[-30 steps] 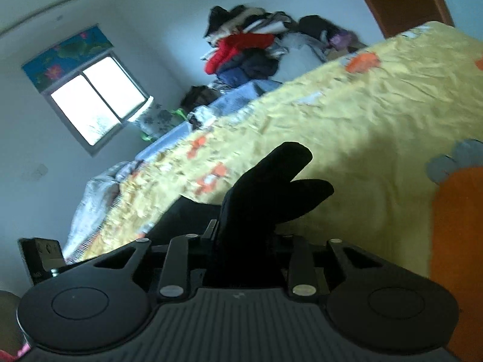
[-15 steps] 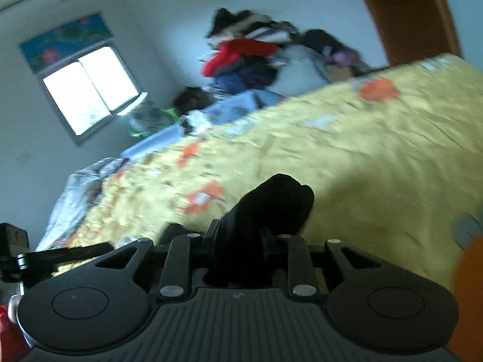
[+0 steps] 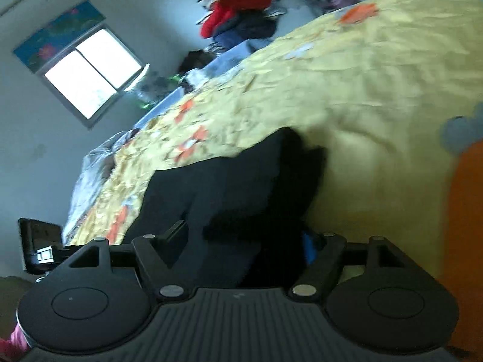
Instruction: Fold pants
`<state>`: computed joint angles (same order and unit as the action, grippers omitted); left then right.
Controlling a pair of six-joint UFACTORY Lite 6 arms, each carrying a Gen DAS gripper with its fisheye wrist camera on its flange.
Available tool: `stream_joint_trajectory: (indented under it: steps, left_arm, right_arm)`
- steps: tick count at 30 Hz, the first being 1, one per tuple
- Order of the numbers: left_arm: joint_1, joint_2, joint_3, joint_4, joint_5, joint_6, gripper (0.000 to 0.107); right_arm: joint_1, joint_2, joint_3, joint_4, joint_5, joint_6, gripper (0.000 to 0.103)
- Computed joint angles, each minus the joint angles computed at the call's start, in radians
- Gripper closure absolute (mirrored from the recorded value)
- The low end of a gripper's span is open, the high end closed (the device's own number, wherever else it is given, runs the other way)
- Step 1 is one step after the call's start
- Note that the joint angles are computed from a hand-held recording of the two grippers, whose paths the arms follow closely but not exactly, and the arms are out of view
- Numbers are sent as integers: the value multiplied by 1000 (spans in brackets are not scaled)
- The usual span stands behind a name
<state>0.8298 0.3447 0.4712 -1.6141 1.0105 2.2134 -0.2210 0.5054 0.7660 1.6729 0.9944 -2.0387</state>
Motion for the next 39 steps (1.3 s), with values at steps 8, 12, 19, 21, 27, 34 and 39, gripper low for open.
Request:
stream_joint_trajectory:
  steps: [8, 12, 19, 21, 27, 34, 39]
  left_arm:
    - [18, -207, -145, -103, -35, 98, 89]
    - [50, -420, -194, -93, -29, 95, 90]
    - [93, -447, -53, -103, -55, 33, 78]
    - [41, -341, 29, -139, -156, 24, 52]
    - [63, -248, 4, -408, -372, 274, 34]
    - [-96, -355, -23, -299, -274, 72, 4]
    - [-346, -183, -8, -667, -382, 369, 6]
  right_arm:
    - [27, -169, -151, 100, 59, -61, 74]
    - [102, -281, -145, 120, 68, -16, 74]
    - [298, -198, 39, 299, -4, 5, 73]
    - [370, -121, 120, 363, -145, 21, 65]
    - [468, -177, 4, 903, -446, -535, 58]
    - [500, -266, -29, 808, -371, -521, 57]
    - [641, -68, 85, 983, -457, -726, 57]
